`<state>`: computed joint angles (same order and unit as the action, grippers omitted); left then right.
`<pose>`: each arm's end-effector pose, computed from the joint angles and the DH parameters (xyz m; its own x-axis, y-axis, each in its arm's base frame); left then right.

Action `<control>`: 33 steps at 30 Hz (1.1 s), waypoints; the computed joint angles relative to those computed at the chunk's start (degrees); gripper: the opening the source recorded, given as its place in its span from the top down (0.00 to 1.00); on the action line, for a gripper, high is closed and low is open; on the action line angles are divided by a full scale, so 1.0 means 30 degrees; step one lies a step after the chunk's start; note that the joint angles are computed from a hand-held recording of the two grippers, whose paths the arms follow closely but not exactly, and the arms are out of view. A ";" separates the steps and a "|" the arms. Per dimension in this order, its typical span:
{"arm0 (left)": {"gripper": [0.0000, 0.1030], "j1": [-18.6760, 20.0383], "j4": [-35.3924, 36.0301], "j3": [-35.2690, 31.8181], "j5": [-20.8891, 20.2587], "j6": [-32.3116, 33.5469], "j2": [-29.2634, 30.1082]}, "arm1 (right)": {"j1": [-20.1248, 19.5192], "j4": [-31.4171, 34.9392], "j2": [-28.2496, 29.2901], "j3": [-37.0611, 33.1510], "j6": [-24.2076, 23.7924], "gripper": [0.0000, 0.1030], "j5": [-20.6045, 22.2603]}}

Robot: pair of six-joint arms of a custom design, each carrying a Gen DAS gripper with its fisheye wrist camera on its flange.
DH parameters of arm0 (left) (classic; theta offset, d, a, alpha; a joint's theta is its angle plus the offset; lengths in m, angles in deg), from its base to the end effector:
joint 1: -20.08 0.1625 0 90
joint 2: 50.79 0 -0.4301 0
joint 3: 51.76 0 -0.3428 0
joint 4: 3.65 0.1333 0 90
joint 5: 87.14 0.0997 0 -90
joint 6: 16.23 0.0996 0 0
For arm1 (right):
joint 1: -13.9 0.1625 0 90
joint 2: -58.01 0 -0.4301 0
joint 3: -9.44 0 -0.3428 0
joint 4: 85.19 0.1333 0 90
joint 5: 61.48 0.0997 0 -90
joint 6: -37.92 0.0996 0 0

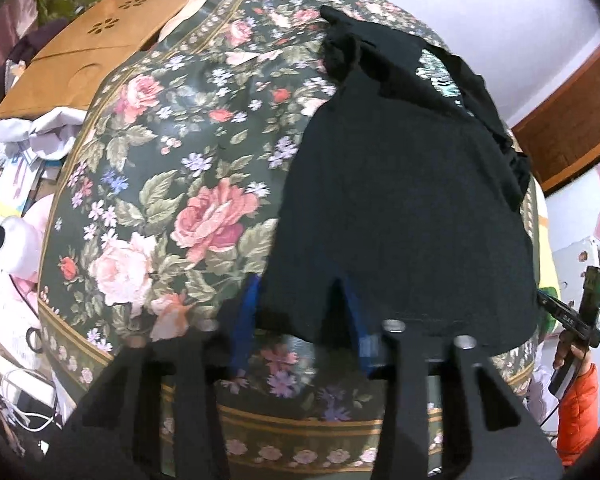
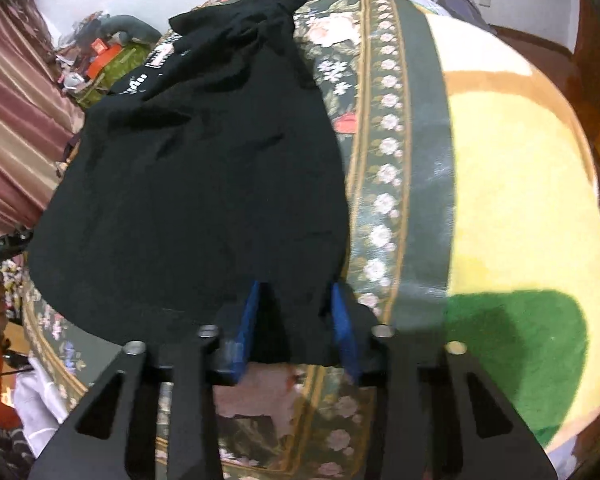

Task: Fold small clothes

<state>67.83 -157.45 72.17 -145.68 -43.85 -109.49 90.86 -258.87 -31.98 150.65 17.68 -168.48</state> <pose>-0.1752 -0.4685 0.1313 -0.8633 0.1737 -0.4739 0.3069 0.9260 -0.2198 0.0225 -0.3645 0.2985 -0.9068 0.0615 0.4171 -0.1314 0.8988 -0.4182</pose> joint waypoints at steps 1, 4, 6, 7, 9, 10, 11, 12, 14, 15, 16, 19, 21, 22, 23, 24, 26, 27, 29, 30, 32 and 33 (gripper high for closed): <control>0.81 -0.0124 -0.0007 0.0002 0.0098 0.0103 0.0049 | 0.0311 -0.0359 0.0210 0.0010 -0.0171 0.90 -0.0302; 0.95 -0.0790 0.0554 -0.0189 0.0856 0.0183 0.0205 | 0.0925 -0.1019 0.0460 -0.0017 -0.0585 0.94 -0.0429; 0.95 -0.1137 0.0375 -0.0190 0.1150 0.0455 0.0062 | 0.1247 -0.1477 0.0327 -0.0095 -0.0861 0.94 -0.0283; 0.95 -0.1440 0.0165 -0.0224 0.1375 0.0570 -0.0149 | 0.1621 -0.1750 0.0154 -0.0260 -0.1051 0.95 -0.0253; 0.95 -0.1820 -0.0413 -0.0251 0.1602 0.0858 -0.0554 | 0.2123 -0.1810 -0.0276 -0.0589 -0.1149 0.95 0.0054; 0.95 -0.2096 -0.0742 -0.0360 0.1745 0.1058 -0.0830 | 0.2470 -0.1776 -0.0422 -0.0875 -0.1198 0.95 0.0123; 0.95 -0.2390 -0.1037 -0.0523 0.1862 0.1305 -0.1096 | 0.2888 -0.1769 -0.0587 -0.1212 -0.1310 0.96 0.0115; 0.95 -0.2595 -0.1263 -0.0631 0.2020 0.1503 -0.1256 | 0.3355 -0.1847 -0.0713 -0.1570 -0.1444 0.96 0.0063; 0.95 -0.3260 -0.1812 -0.1091 0.2587 0.2143 -0.1523 | 0.4086 -0.1997 -0.0858 -0.2160 -0.1625 0.96 0.0137; 0.95 -0.3637 -0.2189 -0.1291 0.2883 0.2503 -0.1647 | 0.4499 -0.2076 -0.0943 -0.2496 -0.1716 0.96 0.0185; 0.95 -0.3877 -0.2430 -0.1481 0.3118 0.2767 -0.1698 | 0.4957 -0.2270 -0.0948 -0.2885 -0.1857 0.96 0.0169; 0.95 -0.4740 -0.3450 -0.2141 0.4093 0.3554 -0.1863 | 0.6032 -0.3181 -0.0977 -0.3329 -0.2170 0.96 -0.0084; 0.95 -0.4927 -0.3829 -0.2683 0.4340 0.3904 -0.1827 | 0.6707 -0.3875 -0.0763 -0.3817 -0.2363 0.96 -0.0323; 0.95 -0.5013 -0.3931 -0.2907 0.4489 0.4011 -0.1771 | 0.6961 -0.4149 -0.0634 -0.4166 -0.2422 0.96 -0.0346; 0.95 -0.5044 -0.4067 -0.3183 0.4636 0.4248 -0.1656 | 0.7157 -0.4327 -0.0414 -0.4444 -0.2436 0.96 -0.0391; 0.95 -0.5069 -0.4211 -0.3581 0.4836 0.4571 -0.1438 | 0.7321 -0.4474 -0.0255 -0.4790 -0.2521 0.96 -0.0389; 0.95 -0.5007 -0.4316 -0.4136 0.4978 0.4846 -0.1084 | 0.7536 -0.4702 0.0120 -0.5307 -0.2733 0.96 -0.0477; 0.95 -0.4911 -0.4333 -0.4464 0.4979 0.4978 -0.0822 | 0.7655 -0.4861 0.0393 -0.5547 -0.2863 0.96 -0.0628; 0.95 -0.4627 -0.4217 -0.5195 0.5020 0.5183 -0.0229 | 0.7749 -0.4763 0.0666 -0.5930 -0.2954 0.96 -0.0889; 0.95 -0.4466 -0.4126 -0.5557 0.5115 0.5265 0.0113 | 0.7664 -0.4688 0.0865 -0.6145 -0.2980 0.96 -0.0957; 0.95 -0.4066 -0.3963 -0.6325 0.5309 0.5428 0.0849 | 0.7429 -0.4565 0.1505 -0.6723 -0.3011 0.96 -0.1119; 0.95 -0.3753 -0.3800 -0.6884 0.5468 0.5538 0.1350 | 0.7284 -0.4458 0.1768 -0.6988 -0.3030 0.96 -0.1200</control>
<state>56.57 -168.85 51.51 -129.27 -27.23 -105.44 112.72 -272.25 -26.68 129.68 8.59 -172.08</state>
